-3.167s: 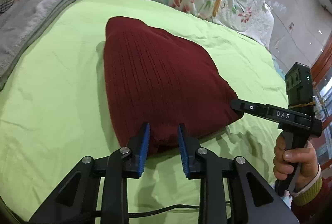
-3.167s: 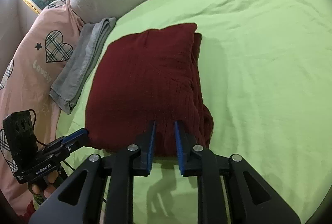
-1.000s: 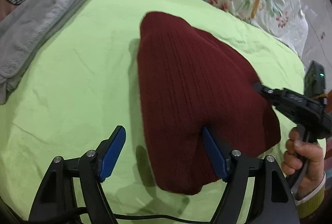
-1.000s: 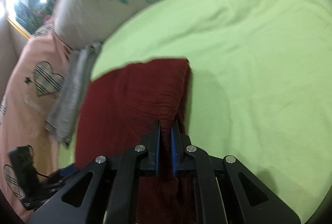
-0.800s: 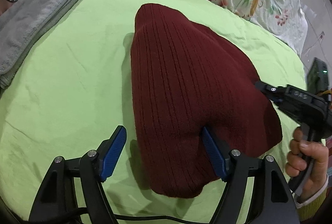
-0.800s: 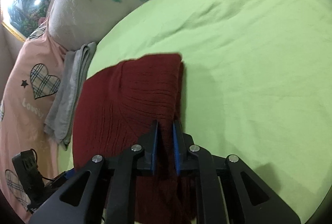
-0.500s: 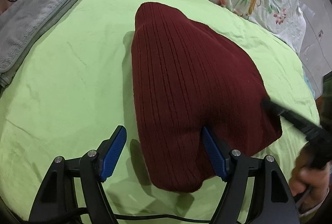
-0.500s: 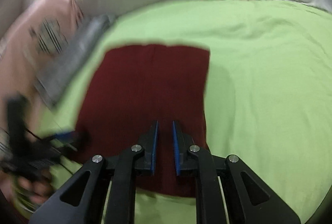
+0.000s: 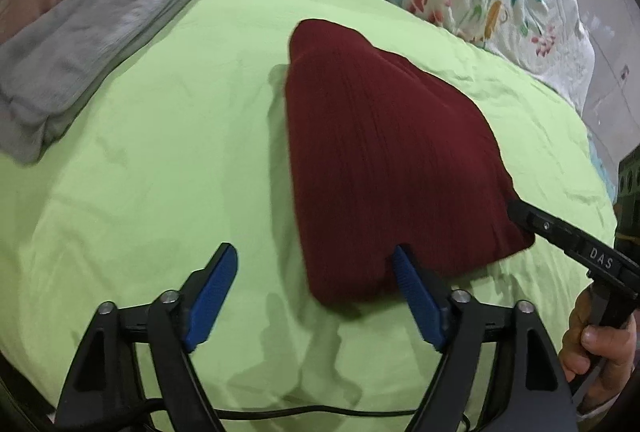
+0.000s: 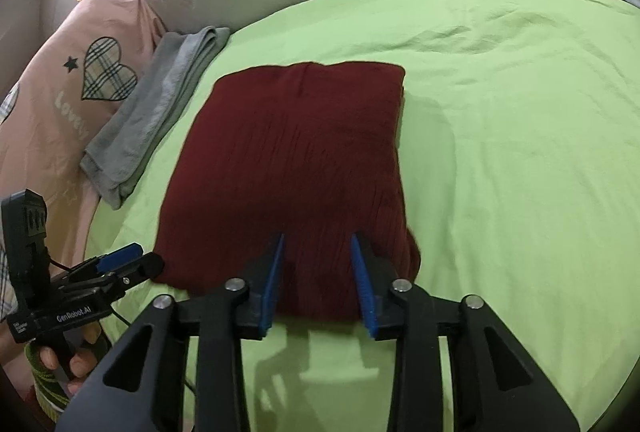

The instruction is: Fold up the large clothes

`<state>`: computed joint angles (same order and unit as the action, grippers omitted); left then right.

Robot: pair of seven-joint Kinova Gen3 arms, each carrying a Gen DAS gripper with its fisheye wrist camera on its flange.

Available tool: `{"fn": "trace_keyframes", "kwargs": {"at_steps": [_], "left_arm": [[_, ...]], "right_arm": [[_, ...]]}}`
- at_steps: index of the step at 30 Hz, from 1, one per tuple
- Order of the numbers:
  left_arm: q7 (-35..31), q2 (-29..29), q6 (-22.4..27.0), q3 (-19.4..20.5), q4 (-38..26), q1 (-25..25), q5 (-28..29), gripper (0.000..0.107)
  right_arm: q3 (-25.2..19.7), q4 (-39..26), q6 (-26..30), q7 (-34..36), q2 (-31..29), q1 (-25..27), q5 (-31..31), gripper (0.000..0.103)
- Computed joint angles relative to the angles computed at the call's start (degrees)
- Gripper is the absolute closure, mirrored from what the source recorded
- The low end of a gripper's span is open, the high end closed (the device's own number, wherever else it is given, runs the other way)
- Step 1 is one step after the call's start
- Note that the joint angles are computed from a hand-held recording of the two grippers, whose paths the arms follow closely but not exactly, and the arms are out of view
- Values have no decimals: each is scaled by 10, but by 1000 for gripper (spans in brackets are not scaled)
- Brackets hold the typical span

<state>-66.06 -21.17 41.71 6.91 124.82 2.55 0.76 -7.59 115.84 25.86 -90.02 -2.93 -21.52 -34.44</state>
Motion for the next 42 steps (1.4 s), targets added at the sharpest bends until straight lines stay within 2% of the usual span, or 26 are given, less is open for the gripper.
{"fn": "trace_keyframes", "kwargs": {"at_steps": [3, 6, 10, 13, 16, 19, 24, 28, 33, 38, 42], "left_arm": [[11, -38, 27, 3, 17, -4, 2, 25], [38, -77, 63, 37, 31, -20, -23, 25], [91, -157, 99, 88, 54, -44, -45, 25], [111, -200, 105, 96, 70, -48, -37, 25], [86, -173, 138, 105, 60, -20, -30, 25], [89, -144, 182, 148, 36, -25, -43, 25], [94, -176, 223, 186, -18, -30, -93, 24], [83, -189, 245, 214, -68, -59, -132, 5], [78, -167, 221, 238, -71, -96, -148, 5], [90, -117, 193, 225, -50, -85, -133, 5], [119, -80, 181, 231, -41, -75, -150, 5]], "right_arm": [[-6, 25, 4, -16, -31, -6, 7, 60], [-11, 50, 7, -43, -64, -16, 26, 49], [-33, 78, 14, -108, -105, -24, 75, 41], [-33, 93, 17, -128, -122, -45, 88, 35], [-30, 97, 27, -134, -125, -63, 96, 32], [-37, 88, 47, -143, -129, -66, 118, 31], [-51, 55, 90, -159, -166, -52, 175, 24], [-54, 28, 112, -158, -192, -40, 207, 20], [-46, 24, 103, -154, -187, -39, 212, 20], [-21, 37, 81, -137, -156, -55, 178, 20], [-16, 32, 73, -121, -125, -58, 165, 20]]}}
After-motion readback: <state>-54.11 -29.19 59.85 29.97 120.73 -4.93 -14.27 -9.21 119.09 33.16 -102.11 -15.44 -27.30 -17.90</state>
